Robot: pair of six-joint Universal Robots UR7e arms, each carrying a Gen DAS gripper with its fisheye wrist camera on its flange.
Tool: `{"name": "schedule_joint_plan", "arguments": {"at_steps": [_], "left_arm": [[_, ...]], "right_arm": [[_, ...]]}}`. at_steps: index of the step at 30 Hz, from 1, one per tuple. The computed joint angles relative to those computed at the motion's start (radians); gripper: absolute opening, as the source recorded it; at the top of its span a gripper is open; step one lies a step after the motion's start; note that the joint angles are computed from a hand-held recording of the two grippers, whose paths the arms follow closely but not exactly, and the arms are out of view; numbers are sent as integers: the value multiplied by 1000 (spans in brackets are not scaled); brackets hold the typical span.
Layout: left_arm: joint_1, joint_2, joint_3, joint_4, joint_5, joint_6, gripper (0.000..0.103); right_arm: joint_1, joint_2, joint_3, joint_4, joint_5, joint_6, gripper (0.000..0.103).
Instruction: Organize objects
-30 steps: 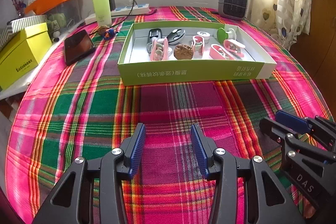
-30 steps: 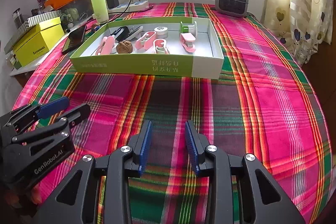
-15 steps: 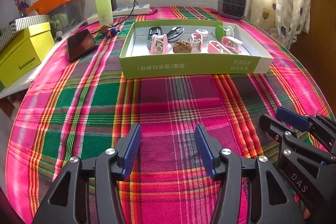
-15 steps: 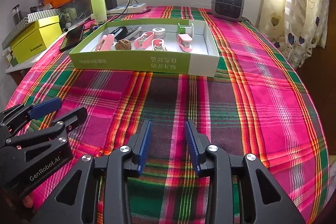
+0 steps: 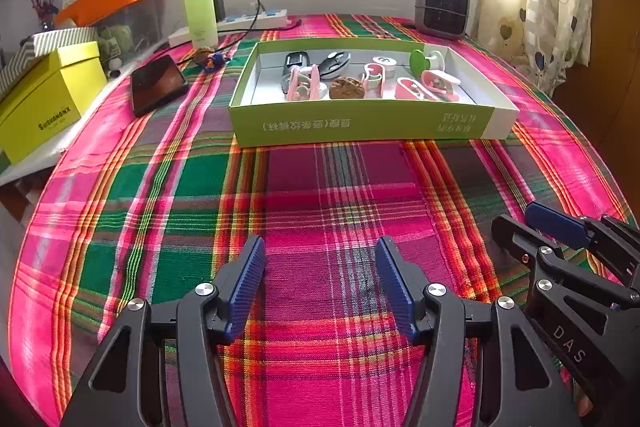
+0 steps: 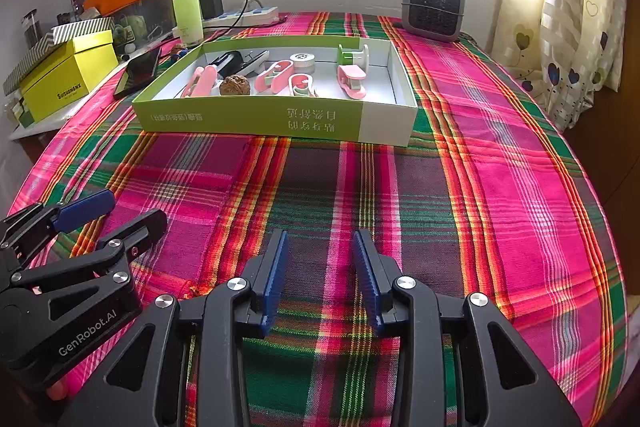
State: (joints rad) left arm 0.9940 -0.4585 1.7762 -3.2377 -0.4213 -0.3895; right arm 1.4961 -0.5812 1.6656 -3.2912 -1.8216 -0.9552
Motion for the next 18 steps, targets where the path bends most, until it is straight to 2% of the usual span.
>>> {"name": "schedule_joint_plan", "arguments": {"at_steps": [18], "left_arm": [[1, 0, 3, -8, 2, -1, 57]], "right_arm": [[0, -1, 4, -3, 0, 0, 36]]}}
